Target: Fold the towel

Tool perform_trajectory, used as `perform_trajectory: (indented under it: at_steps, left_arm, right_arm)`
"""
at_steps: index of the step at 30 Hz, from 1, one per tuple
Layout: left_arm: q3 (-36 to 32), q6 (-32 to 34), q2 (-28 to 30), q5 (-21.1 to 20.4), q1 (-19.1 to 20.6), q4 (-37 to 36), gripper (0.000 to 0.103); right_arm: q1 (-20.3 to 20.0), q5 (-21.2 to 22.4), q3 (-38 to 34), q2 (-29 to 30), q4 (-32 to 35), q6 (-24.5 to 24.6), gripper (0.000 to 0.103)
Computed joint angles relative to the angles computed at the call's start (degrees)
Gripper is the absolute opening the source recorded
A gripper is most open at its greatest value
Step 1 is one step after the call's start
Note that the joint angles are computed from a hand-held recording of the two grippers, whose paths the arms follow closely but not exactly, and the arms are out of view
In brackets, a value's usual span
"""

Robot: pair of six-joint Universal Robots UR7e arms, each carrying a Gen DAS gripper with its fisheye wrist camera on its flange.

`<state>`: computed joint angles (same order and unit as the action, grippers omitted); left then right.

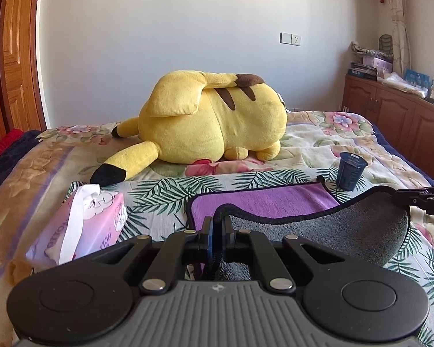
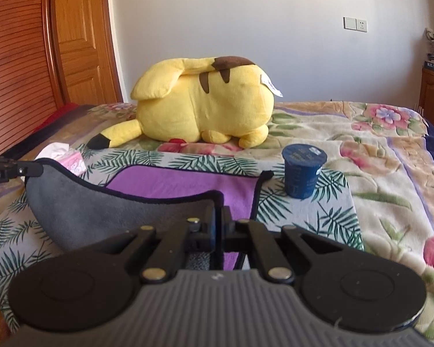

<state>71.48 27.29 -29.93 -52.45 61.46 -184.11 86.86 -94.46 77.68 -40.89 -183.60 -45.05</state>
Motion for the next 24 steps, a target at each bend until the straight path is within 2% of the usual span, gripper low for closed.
perform_trajectory:
  at_steps: [11,20,24]
  left_arm:
    - [-10.5,5.1,5.9,0.7,1.0,1.6,0.000]
    - [-19.7,7.5,10.9,0.9,1.5,3.7,0.000]
    - [-25.8,8.5,14.1,1.7,1.9,6.4,0.000]
  right_arm:
    - [0.0,1.0,-7.5,4.5,2.0,-4.6,0.004]
    - [0.1,2.1,-14.4,8.3,2.8,-6.0,0.004]
    - [-0.1,2.2,-17.1,9.9,3.4,-6.0,0.004]
